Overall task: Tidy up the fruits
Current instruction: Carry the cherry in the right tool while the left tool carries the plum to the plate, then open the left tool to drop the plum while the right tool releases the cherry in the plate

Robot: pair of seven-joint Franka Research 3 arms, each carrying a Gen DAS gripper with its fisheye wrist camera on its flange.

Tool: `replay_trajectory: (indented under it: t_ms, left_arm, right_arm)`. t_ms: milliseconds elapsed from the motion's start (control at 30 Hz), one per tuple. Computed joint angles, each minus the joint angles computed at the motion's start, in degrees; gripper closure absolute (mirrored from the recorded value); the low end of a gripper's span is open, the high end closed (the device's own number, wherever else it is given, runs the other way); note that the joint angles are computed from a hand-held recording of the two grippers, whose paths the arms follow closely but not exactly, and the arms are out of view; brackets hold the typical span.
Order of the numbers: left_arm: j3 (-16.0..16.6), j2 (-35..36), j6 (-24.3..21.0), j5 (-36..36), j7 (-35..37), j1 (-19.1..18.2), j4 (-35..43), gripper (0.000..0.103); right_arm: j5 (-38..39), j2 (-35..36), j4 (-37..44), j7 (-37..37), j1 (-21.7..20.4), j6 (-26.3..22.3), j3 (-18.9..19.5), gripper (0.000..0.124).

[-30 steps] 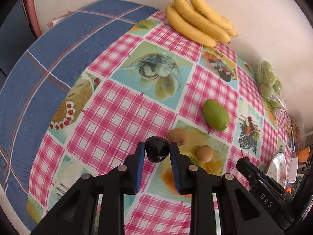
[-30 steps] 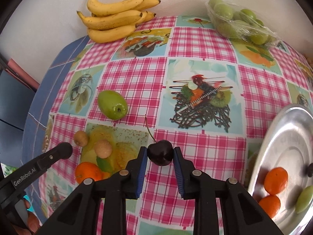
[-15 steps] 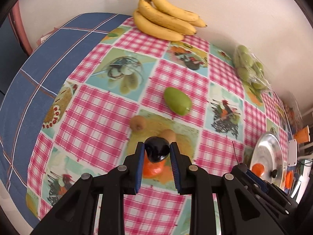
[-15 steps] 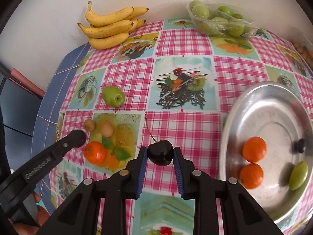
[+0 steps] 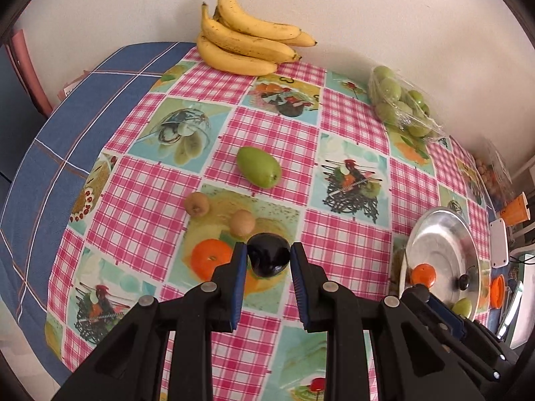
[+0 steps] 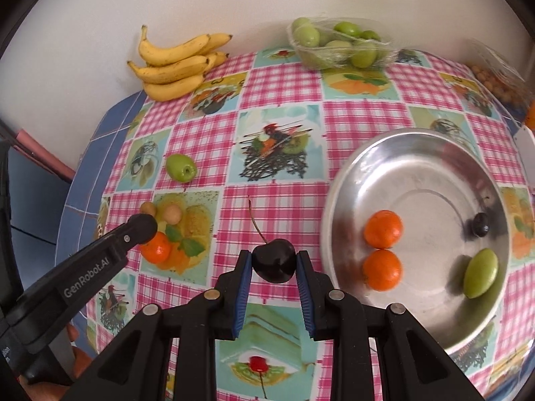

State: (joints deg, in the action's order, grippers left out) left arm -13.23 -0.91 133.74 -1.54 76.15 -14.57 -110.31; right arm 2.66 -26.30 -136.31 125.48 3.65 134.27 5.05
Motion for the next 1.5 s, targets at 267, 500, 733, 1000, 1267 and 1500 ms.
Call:
replay_trajectory:
  t_ms: [267, 500, 733, 1000, 1267, 1500]
  left_arm:
    - [-0.9, -0.2, 1.0, 2.2, -0.2, -1.3, 0.0, 0.076]
    - [-2.1, 0.4, 0.7, 1.7, 2.6, -3.2, 0.7, 0.076]
    - [-3.3, 0.5, 0.9, 1.2, 6.5, -5.4, 1.1, 0.076]
    - [-4.1, 1.0, 0.6, -4.3, 11.7, -7.2, 1.6, 0.076]
    - [-5.5, 2.2, 0.1, -8.8, 17.4, -9.2, 2.9, 0.076]
    - [-6.1, 4.2, 0.2, -9.1, 18.9, -10.2, 4.4, 0.076]
  right_arm:
    - [-0.6, -3.6, -2.2, 1.8, -2.8, -0.9, -0.8, 0.095]
    - [-1.0, -6.1, -4.3, 3.4, -5.9, -2.3, -1.9, 0.095]
    - [-1.6, -9.3, -6.8, 6.3, -9.8, -3.8, -2.7, 0.095]
    - [-2.7, -12.0, -8.6, 8.5, -12.8, -5.2, -3.0, 0.095]
    - [-3.4, -14.6, -10.3, 9.9, -15.4, -6.2, -3.5, 0.095]
    - [-1.9, -14.7, -11.0, 8.8, -15.4, -5.8, -4.2, 0.095]
